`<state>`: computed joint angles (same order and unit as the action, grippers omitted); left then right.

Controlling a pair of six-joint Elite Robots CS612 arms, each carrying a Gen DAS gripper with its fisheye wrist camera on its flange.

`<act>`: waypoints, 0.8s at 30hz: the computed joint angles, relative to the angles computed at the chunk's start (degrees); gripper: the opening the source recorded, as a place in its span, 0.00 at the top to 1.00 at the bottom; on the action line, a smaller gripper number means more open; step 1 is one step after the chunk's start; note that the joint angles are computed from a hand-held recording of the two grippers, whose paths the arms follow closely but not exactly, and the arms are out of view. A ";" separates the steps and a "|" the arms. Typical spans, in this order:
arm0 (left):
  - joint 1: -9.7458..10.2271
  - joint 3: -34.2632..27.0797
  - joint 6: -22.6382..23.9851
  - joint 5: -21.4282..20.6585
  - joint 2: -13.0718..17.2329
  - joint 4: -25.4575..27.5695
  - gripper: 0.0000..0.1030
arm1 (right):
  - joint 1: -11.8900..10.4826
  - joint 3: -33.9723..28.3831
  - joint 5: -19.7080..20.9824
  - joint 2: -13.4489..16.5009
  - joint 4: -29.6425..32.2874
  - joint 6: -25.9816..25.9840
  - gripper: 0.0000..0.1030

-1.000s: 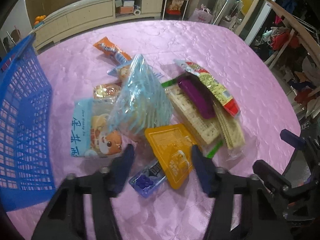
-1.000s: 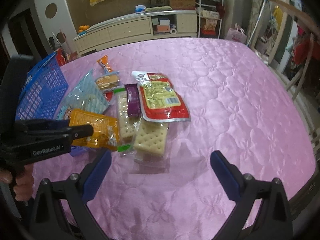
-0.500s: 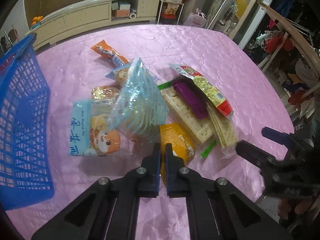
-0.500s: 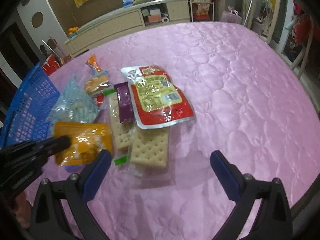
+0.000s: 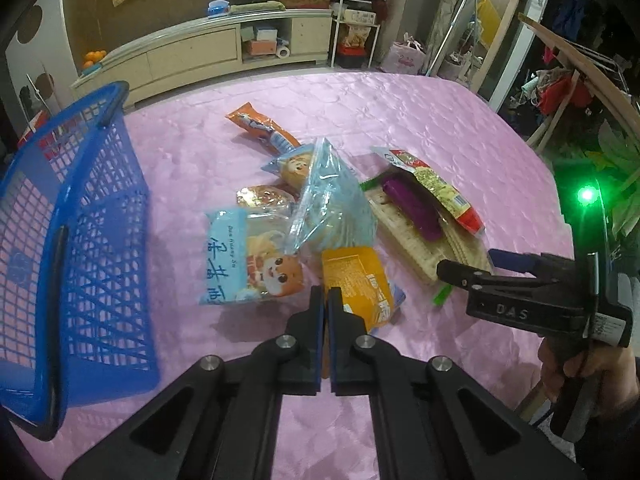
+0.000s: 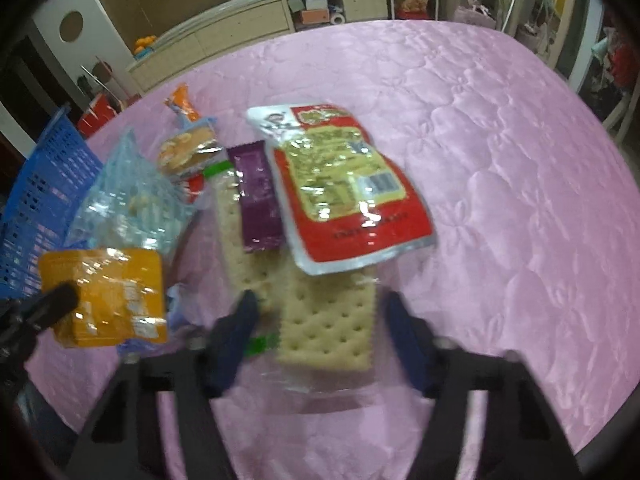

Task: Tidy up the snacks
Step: 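Grasp the orange snack packet with the left gripper while the right grasps the cracker pack, then carry the orange packet into the basket and open the left gripper while the right carries the cracker pack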

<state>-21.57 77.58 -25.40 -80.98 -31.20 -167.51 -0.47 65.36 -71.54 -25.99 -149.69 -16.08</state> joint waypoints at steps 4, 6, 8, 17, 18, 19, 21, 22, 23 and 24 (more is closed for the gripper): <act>-0.31 0.72 0.24 1.15 -0.33 -0.21 0.99 | 0.36 1.48 -1.08 -0.77 -1.29 -1.67 0.52; -0.45 1.30 0.24 1.34 -0.65 -0.79 0.99 | 0.38 2.49 -0.53 -1.38 -1.61 -2.48 0.53; -0.52 2.11 0.17 1.45 -1.19 -1.46 0.99 | 0.56 3.96 -0.09 -2.33 -2.61 -2.54 0.53; -0.67 7.84 -1.16 1.65 -4.73 -6.95 1.00 | 0.97 12.97 2.33 -8.43 -9.51 -4.62 0.53; -0.76 8.89 -1.23 2.00 -5.38 -7.79 1.00 | 1.06 13.89 2.53 -9.21 -10.20 -4.89 0.53; -0.84 9.71 -1.26 2.26 -5.89 -8.47 1.00 | 1.16 14.78 2.75 -9.99 -10.91 -5.30 0.53; -0.96 11.64 -1.41 2.43 -7.10 -10.26 1.00 | 1.25 16.40 3.34 -11.30 -11.89 -5.73 0.53; -1.04 12.39 -1.43 2.70 -7.69 -10.92 1.00 | 1.29 16.88 3.73 -11.78 -12.09 -5.83 0.53; -1.24 13.56 -1.32 3.50 -8.50 -11.99 1.00 | 1.34 17.71 4.36 -12.57 -12.59 -5.98 0.53; -1.29 14.42 -1.35 3.74 -8.97 -13.04 1.00 | 1.44 18.18 4.62 -13.02 -13.00 -6.20 0.53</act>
<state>-22.86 92.00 -26.76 -77.24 -40.17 -180.54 0.98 83.53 -66.92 -39.01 -162.69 -22.29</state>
